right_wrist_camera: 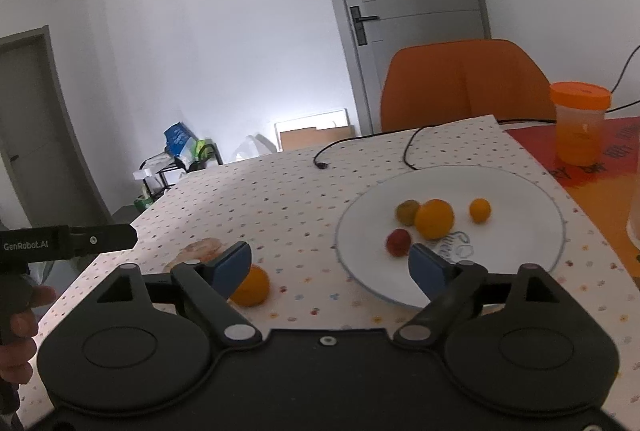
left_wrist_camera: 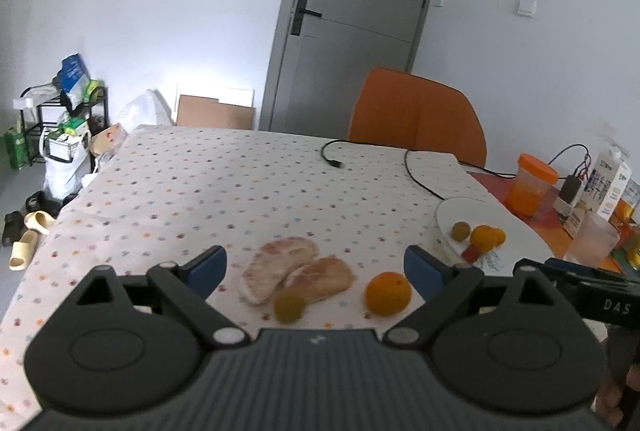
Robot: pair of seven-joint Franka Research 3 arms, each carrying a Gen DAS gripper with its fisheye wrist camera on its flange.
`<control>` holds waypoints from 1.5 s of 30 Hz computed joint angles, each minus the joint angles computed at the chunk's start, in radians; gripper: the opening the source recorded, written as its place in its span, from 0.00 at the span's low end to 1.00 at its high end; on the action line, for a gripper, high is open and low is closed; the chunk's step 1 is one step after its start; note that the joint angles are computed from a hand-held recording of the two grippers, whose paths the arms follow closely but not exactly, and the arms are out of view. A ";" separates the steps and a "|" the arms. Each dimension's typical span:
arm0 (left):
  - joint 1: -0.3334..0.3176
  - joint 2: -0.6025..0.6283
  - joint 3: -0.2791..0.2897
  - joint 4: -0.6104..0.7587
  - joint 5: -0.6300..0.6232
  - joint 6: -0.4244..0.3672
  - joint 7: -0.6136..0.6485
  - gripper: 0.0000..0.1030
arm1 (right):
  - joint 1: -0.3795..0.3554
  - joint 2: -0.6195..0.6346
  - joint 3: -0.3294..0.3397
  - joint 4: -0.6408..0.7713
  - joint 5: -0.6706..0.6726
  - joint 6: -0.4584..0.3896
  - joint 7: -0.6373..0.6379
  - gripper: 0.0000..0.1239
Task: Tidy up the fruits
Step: 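Move both open grippers back to the remaining fruits, then grasp a dark plum with the left gripper while the right closes on a large orange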
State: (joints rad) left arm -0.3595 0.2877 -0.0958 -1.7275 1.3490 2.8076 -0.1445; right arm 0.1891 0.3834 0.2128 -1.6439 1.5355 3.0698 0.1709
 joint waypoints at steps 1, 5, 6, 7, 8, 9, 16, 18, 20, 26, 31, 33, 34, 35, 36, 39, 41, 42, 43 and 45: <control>0.002 -0.005 0.001 -0.007 0.000 0.000 -0.002 0.92 | 0.003 0.001 0.001 0.001 -0.005 -0.001 0.004 0.73; 0.016 -0.043 0.002 -0.057 0.023 0.005 -0.031 0.92 | 0.010 0.006 0.007 0.009 -0.032 -0.008 0.022 0.78; 0.022 -0.052 -0.001 -0.069 0.024 0.005 -0.035 0.92 | 0.012 0.007 0.011 0.010 -0.034 -0.007 0.022 0.78; 0.026 -0.060 -0.004 -0.079 0.028 0.004 -0.042 0.92 | 0.013 0.008 0.014 0.011 -0.038 -0.007 0.023 0.79; 0.032 -0.067 -0.006 -0.089 0.035 0.006 -0.050 0.92 | 0.014 0.008 0.016 0.012 -0.043 -0.008 0.028 0.79; 0.037 -0.076 -0.008 -0.100 0.043 0.008 -0.060 0.92 | 0.016 0.010 0.018 0.013 -0.051 -0.009 0.034 0.79; 0.076 -0.114 -0.027 -0.156 0.076 0.026 -0.111 0.92 | 0.017 0.003 0.035 -0.001 -0.098 -0.017 0.064 0.82; 0.085 -0.124 -0.031 -0.171 0.084 0.030 -0.124 0.92 | 0.016 -0.002 0.041 -0.007 -0.099 -0.019 0.060 0.83; 0.094 -0.137 -0.034 -0.190 0.098 0.033 -0.143 0.92 | 0.017 -0.008 0.040 -0.013 -0.106 -0.024 0.065 0.83; 0.118 -0.165 -0.047 -0.239 0.132 0.031 -0.199 0.92 | 0.024 -0.019 0.037 -0.030 -0.148 -0.040 0.100 0.83; 0.129 -0.174 -0.057 -0.269 0.170 0.015 -0.256 0.91 | 0.026 -0.023 0.038 -0.045 -0.185 -0.065 0.123 0.83; 0.134 -0.171 -0.060 -0.274 0.173 0.018 -0.262 0.89 | 0.029 -0.020 0.031 -0.048 -0.219 -0.080 0.161 0.83; 0.136 -0.167 -0.060 -0.274 0.178 0.026 -0.270 0.89 | 0.026 -0.017 0.033 -0.047 -0.224 -0.089 0.170 0.83; 0.139 -0.162 -0.059 -0.274 0.185 0.036 -0.279 0.87 | 0.023 -0.014 0.036 -0.044 -0.228 -0.097 0.173 0.83; 0.141 -0.158 -0.059 -0.272 0.186 0.043 -0.282 0.85 | 0.019 -0.011 0.040 -0.043 -0.229 -0.105 0.171 0.83; 0.142 -0.146 -0.057 -0.267 0.188 0.051 -0.289 0.73 | 0.025 0.001 0.037 -0.038 -0.263 -0.109 0.199 0.83; 0.143 -0.136 -0.054 -0.261 0.190 0.057 -0.300 0.63 | 0.026 0.010 0.038 -0.034 -0.285 -0.110 0.220 0.83; 0.144 -0.131 -0.052 -0.258 0.190 0.062 -0.303 0.61 | 0.026 0.015 0.039 -0.031 -0.297 -0.107 0.230 0.83; 0.144 -0.127 -0.051 -0.257 0.183 0.064 -0.299 0.57 | 0.026 0.020 0.041 -0.029 -0.310 -0.105 0.241 0.83; 0.143 -0.117 -0.048 -0.250 0.169 0.065 -0.290 0.51 | 0.021 0.027 0.047 -0.025 -0.329 -0.102 0.254 0.83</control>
State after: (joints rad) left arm -0.2165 0.1707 -0.1439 -1.9779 1.5185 2.8728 -0.4344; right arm 0.2106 0.4102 0.2594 -1.6691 1.2063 2.9678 0.4247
